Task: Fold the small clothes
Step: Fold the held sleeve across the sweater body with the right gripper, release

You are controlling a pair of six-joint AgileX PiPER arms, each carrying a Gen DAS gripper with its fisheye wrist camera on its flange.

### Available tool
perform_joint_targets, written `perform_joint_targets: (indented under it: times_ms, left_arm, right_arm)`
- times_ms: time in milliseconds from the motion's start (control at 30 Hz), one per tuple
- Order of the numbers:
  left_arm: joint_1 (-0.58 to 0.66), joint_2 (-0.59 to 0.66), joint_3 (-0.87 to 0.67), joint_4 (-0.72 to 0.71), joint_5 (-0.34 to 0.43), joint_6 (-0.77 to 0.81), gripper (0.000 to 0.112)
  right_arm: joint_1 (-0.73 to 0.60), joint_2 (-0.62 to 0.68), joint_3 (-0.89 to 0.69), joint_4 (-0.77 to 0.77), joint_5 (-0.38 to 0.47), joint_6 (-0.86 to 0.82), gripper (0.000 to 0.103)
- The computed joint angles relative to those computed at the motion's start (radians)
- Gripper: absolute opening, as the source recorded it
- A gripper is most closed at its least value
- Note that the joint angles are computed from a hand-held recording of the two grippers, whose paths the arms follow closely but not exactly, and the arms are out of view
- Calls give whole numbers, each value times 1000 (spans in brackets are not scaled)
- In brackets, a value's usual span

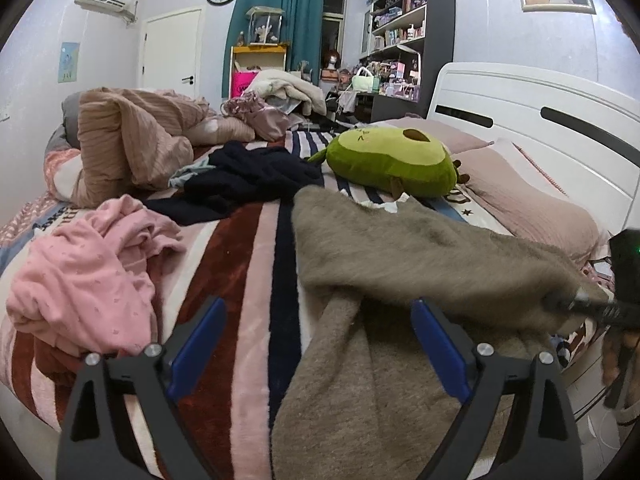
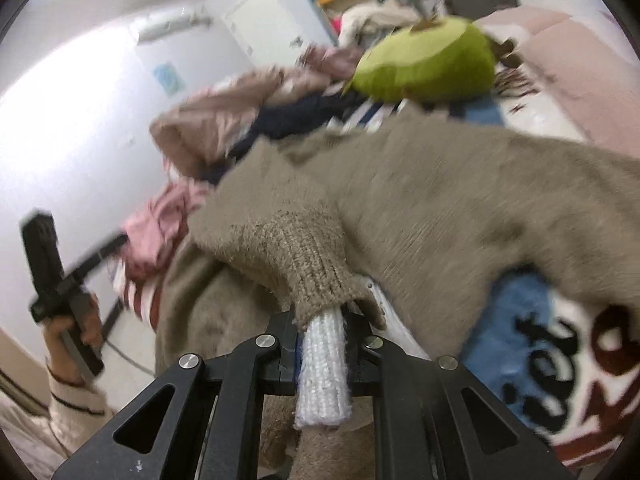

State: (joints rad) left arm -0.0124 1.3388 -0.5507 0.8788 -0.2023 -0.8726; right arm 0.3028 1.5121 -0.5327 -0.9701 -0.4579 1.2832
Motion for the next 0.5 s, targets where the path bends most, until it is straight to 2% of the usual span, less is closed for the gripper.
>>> perform_joint_targets:
  times_ms: [67,167,267,400,467,500]
  left_arm:
    - [7,12,0,8,-13,3,92]
    - [-11,37,-9,-81,-4,90,92]
    - [-10,56,-20,-47,-19,48,92]
    - [-19,69,-29,-39,-17,44,93]
    - [-37,98,-52,4,12,14,101]
    - [-47,114,-61,-11,25,38,101]
  right_arm:
    - [-39,-84,27,-55,39,49,6]
    - [-80,-176,55,-173,66,155,6]
    - [-104,-232,73,-327,68,298,6]
    - [-94,-210,80,-357,33,333,6]
    - [-61,-179,67,-321,28,308,6]
    - [-47,-170,65,-302,31,289,6]
